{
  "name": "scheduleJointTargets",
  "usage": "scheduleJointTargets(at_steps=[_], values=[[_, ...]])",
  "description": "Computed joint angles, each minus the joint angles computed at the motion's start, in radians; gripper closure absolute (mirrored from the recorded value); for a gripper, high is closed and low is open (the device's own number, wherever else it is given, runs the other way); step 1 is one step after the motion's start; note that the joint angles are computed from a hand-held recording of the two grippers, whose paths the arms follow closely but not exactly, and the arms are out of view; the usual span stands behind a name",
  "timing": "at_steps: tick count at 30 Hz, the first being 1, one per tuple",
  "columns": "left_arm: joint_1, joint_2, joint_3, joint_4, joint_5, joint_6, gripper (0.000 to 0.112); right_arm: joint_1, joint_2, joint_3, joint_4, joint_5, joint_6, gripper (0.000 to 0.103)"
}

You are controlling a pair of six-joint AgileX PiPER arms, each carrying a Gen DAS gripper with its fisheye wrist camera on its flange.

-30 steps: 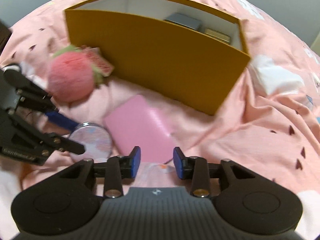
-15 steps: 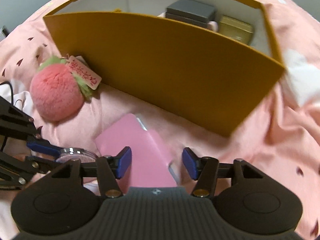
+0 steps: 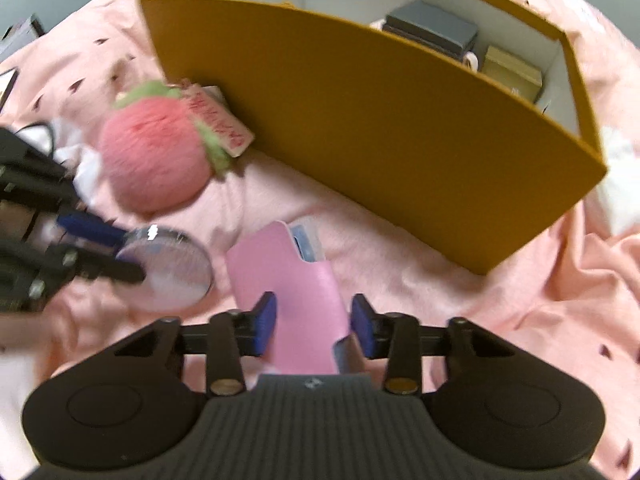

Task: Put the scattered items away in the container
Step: 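Lift the compact with the left gripper while the right grasps the pink card case, then carry the compact over the box with the left gripper while the right lowers the card case inside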

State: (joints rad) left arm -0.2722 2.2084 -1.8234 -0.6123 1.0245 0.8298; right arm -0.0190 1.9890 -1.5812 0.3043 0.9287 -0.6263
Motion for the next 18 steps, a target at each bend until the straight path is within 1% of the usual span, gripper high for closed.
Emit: scheduleJointTargets(at_steps=[1,3,5,7,11,14,18], values=[[0.007,0.001,-0.005,-0.002,0.008,-0.002,0.095,0.006,-0.018,0.014,-0.003,0.003,-0.01,0.071],[0.019,0.001,-0.01,-0.005,0.02,-0.001,0.095,0.022,-0.046,0.035,-0.006,0.011,-0.033,0.071],[0.019,0.003,-0.014,-0.006,0.022,-0.002,0.095,0.022,-0.034,0.018,-0.008,0.021,-0.076,0.071],[0.022,-0.004,-0.004,-0.009,0.021,0.002,0.095,0.031,-0.045,0.043,-0.024,-0.004,-0.109,0.071],[0.031,-0.012,0.005,-0.025,0.023,0.019,0.096,0.041,-0.021,0.029,-0.033,-0.019,-0.078,0.074],[0.035,-0.007,-0.009,-0.045,0.038,0.023,0.096,0.033,-0.055,0.047,-0.029,-0.004,-0.106,0.078],[0.049,-0.016,-0.017,-0.074,0.055,0.032,0.097,0.03,-0.115,0.087,-0.039,-0.012,-0.109,0.079]])
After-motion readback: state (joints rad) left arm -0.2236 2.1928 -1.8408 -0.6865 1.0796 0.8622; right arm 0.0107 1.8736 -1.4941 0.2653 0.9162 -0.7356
